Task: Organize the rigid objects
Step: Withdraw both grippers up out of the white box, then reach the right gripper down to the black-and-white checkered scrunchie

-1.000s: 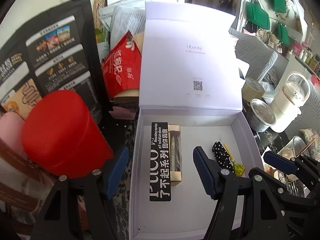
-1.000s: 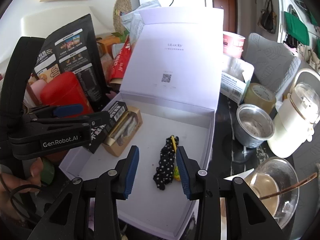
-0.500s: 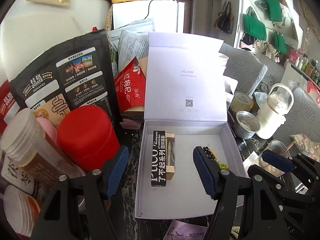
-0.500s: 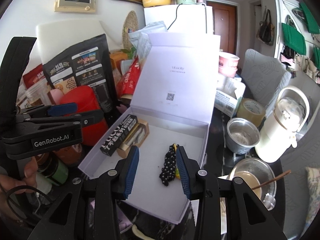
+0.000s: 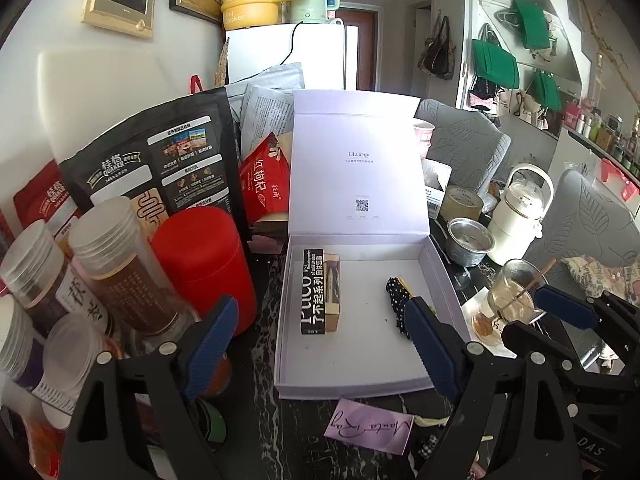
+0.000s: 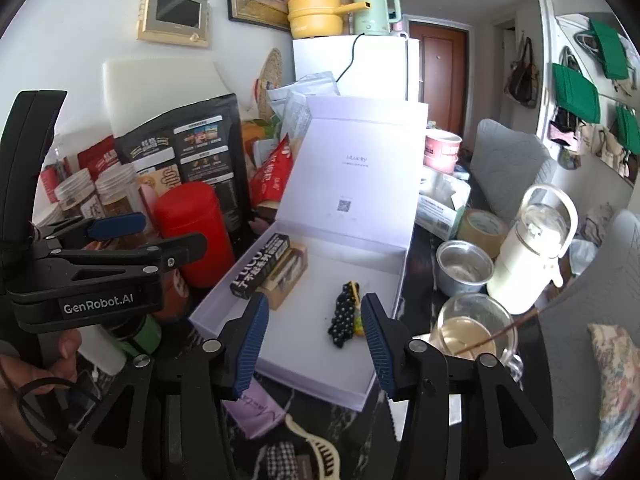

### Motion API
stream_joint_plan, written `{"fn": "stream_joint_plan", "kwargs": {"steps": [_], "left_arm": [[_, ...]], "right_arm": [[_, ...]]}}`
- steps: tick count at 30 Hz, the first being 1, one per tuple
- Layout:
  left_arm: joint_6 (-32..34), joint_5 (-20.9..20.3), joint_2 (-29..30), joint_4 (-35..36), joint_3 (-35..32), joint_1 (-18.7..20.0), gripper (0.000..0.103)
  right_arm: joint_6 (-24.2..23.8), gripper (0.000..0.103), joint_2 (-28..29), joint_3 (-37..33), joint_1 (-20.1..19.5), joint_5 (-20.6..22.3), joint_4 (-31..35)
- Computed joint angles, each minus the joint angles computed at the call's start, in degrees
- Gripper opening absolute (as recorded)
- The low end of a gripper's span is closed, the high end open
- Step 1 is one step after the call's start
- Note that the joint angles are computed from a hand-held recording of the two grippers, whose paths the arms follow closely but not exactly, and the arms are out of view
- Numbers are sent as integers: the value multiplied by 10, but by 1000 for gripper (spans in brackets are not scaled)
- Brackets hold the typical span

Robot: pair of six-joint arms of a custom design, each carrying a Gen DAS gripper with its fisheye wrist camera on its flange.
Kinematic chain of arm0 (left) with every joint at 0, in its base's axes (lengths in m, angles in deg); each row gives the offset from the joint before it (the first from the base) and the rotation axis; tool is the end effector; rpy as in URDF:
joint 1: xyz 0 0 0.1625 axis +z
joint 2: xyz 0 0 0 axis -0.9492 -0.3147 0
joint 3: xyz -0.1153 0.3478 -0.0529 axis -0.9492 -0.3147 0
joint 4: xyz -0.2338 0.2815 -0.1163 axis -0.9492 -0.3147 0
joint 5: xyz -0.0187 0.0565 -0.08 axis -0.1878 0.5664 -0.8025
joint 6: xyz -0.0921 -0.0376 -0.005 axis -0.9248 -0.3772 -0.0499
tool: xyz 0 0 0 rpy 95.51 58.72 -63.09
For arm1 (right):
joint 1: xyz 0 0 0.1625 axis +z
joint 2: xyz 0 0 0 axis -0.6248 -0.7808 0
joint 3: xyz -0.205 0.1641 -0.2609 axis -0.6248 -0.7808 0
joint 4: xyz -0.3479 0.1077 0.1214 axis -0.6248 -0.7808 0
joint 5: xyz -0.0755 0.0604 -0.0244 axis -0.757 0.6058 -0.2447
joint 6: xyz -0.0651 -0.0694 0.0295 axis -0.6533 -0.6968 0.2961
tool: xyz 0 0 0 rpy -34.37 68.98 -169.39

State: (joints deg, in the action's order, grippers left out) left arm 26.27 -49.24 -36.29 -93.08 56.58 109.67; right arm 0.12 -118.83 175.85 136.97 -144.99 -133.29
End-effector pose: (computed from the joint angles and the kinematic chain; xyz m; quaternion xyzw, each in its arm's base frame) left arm -0.4545 -0.5987 0.0666 0.3938 0.8524 -0.2704 0.2127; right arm 0.1452 -0.4892 0.3511 0.0891 -0.8236 0.4381 0.3490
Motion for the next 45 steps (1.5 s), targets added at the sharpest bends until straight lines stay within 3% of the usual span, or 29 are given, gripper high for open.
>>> {"fn": "stream_joint_plan", "kwargs": {"steps": [14,23,45], "left_arm": [[-17,5,-72,-31,120,-16,86],[-16,-19,-99,-42,176,-25,86],[-37,-46,-123,-19,244,-14,86]], "right_arm": [[19,59,-36,78,26,-15,-36],[32,60,-52,122,30,-29,-52],[71,60,-64,218,-13,-2,-91]]}}
